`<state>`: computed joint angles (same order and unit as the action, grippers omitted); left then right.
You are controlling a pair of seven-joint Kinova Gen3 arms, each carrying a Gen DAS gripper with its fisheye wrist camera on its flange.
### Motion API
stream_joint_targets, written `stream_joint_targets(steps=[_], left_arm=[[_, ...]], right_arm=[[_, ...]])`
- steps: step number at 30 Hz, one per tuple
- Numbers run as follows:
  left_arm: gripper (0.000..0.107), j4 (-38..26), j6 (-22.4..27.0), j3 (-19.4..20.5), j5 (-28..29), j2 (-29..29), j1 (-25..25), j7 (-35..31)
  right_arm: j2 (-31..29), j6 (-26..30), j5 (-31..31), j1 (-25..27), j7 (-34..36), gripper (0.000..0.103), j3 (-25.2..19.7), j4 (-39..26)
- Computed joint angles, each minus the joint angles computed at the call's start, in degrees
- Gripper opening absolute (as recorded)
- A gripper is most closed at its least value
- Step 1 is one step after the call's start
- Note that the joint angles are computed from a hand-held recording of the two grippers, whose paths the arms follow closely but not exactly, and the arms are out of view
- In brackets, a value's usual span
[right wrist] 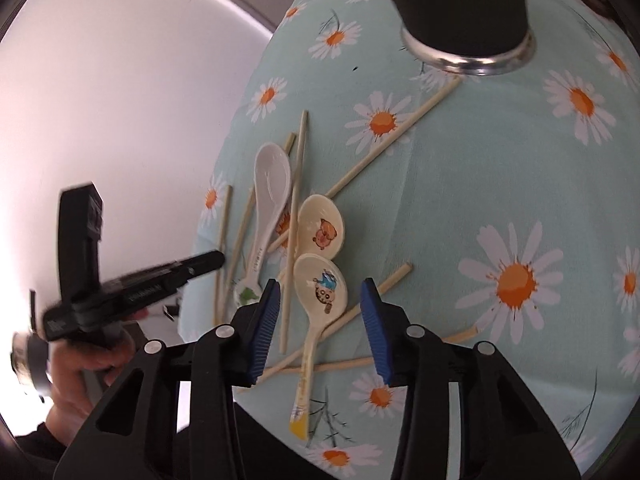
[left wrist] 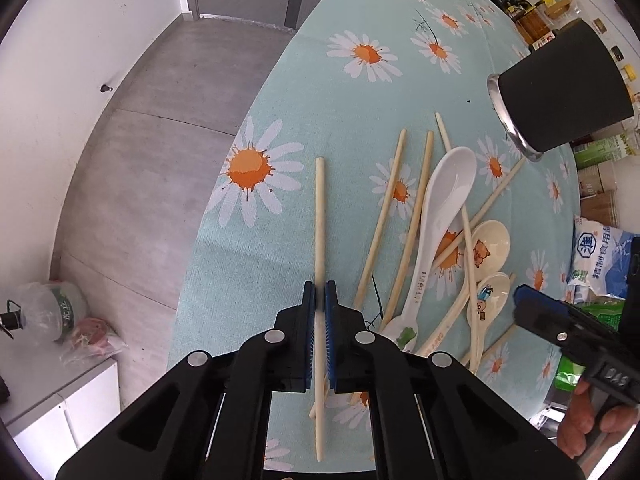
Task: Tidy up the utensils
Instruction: 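Lower the left gripper onto a wooden chopstick and close on it, then lift the chopstick with the left gripper and carry it over the black holder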
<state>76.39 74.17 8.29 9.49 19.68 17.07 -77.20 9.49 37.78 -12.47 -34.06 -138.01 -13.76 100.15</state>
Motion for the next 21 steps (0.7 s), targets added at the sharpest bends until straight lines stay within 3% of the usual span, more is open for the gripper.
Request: stream_joint_targets(steps=[7, 13, 21], left_arm=[[0.004, 1.79, -1.09, 0.02, 3.28, -0.78, -2.35, -1.55], [0.004, 2.29, -1.22, 0.11, 4.72, -1.03, -3.22, -2.58], [0.004, 2.43, -1.39, 0.2, 6.67, -0.85, -4.38, -4.45]], right_arm=[[2.58, 3.35, 3.6, -2.15, 0.55, 0.026, 0.17, -3.35], [3.92, 6.43, 6.85, -3.73, -0.75, 0.006, 0.93, -5.6], [2.41, 8.71, 9.5, -4.77, -3.06, 0.005, 1.22, -5.95]])
